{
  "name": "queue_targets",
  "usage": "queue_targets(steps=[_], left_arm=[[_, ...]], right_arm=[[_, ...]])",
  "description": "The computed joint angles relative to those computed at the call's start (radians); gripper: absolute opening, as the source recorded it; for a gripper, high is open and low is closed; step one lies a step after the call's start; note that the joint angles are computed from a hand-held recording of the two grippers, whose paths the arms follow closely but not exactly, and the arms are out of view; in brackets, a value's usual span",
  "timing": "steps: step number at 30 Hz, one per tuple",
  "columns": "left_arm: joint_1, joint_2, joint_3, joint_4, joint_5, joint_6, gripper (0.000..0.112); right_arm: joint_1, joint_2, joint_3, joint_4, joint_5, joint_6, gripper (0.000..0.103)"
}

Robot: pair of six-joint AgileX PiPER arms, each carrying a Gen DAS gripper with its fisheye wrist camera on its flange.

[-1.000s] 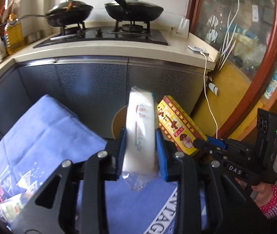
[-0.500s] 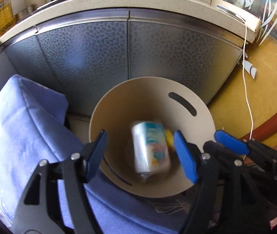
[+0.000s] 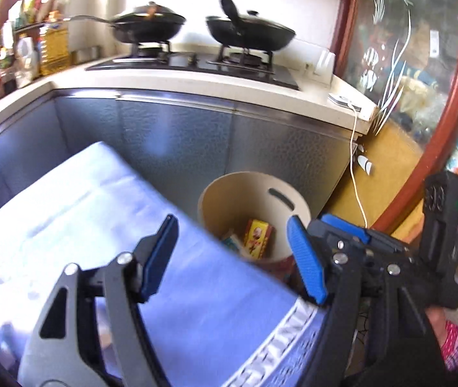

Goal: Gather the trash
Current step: 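Grasp the white paper cup with the right tool while the left tool grasps the pink cup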

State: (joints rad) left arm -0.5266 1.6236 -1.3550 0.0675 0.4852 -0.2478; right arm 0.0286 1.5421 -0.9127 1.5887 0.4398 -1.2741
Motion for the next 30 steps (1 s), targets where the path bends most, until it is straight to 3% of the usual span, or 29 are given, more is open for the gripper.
queue_targets(steps=[2, 6, 10, 13, 16, 19, 21, 25, 30], left_arm=[[0.028, -0.134, 0.167, 0.095, -0.027, -0.102, 0.067], [0.062, -0.365, 0.403, 0.360, 0.028, -0.368, 0.067], [0.195, -0.572, 0.560, 0.353, 0.084, -0.349, 0.067], [0.346, -0.738, 0.655, 0.277, 0.111, -0.236, 0.067], [0.579, -0.854, 0.729, 0.067, 0.126, 0.039, 0.067], [0.819, -0.875, 0.779, -0.187, 0.135, 0.339, 0.068], [0.914, -0.857, 0.799, -0.306, 0.138, 0.484, 0.069], [0.893, -0.850, 0.827, -0.344, 0.124, 0.495, 0.069], [0.624, -0.821, 0.861, 0.090, 0.055, 0.034, 0.075]], right_arm=[[0.075, -0.003, 0.002, -0.025, -0.010, 0.030, 0.039], [0.264, 0.019, -0.016, -0.069, -0.076, 0.073, 0.039], [0.448, 0.075, -0.062, -0.196, -0.155, 0.197, 0.039], [0.536, 0.119, -0.128, -0.404, -0.155, 0.425, 0.039], [0.592, 0.160, -0.193, -0.496, -0.126, 0.536, 0.039], [0.637, 0.205, -0.259, -0.623, -0.130, 0.697, 0.039], [0.666, 0.230, -0.301, -0.736, -0.139, 0.822, 0.039], [0.701, 0.281, -0.378, -0.948, -0.148, 1.043, 0.039], [0.721, 0.317, -0.435, -1.162, -0.155, 1.267, 0.039]])
